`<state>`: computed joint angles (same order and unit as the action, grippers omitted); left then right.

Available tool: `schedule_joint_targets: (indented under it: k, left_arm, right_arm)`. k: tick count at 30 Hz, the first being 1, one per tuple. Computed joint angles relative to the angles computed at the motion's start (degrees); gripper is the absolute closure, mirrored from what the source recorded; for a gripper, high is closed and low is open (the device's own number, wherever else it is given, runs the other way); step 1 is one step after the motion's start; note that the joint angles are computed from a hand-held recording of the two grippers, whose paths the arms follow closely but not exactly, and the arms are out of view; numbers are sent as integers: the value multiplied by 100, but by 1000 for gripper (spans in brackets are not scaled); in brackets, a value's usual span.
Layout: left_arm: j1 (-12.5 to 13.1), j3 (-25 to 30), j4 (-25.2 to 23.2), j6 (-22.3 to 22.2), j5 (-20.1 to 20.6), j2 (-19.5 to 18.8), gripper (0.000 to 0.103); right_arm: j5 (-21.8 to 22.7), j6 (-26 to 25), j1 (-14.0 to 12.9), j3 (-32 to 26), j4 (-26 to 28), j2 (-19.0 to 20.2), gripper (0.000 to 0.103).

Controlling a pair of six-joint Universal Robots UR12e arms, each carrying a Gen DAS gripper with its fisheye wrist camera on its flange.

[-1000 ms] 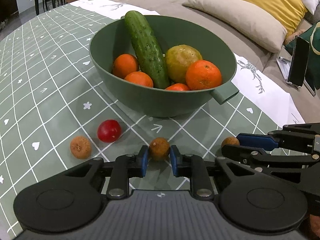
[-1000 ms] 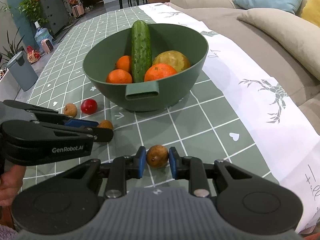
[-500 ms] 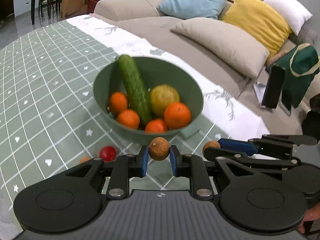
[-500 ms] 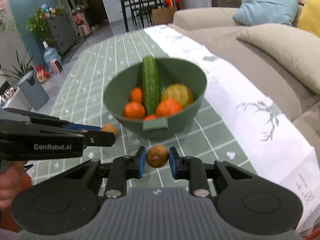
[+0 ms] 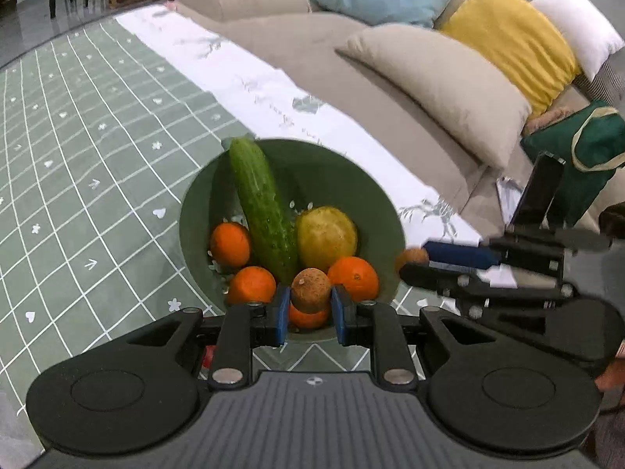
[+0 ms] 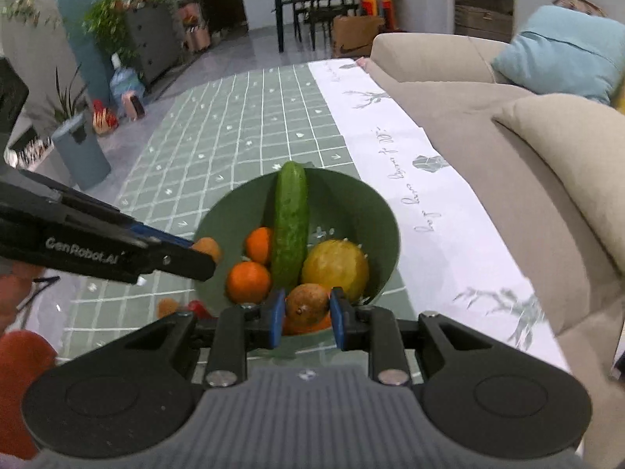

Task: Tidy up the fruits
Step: 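Carry both kiwis into the green colander and open both tools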

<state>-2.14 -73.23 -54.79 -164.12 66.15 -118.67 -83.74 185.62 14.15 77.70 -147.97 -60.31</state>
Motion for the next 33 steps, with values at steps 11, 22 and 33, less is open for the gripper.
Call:
schedule_joint_targets:
  k: [11,22,33]
  left_arm:
    - [-96,526,-838,21,330,-410,78]
    - [-133,816,-1216,-36,440,-602,78]
    - [-173,842,-1225,-6,478,-631,78]
  right_arm:
    - [88,-1241,-102,-928,1393,485,82]
    - [226,-1487,-146,-1354,2131,718,82]
    - [243,-1476,-151,-1395,2165,750,82]
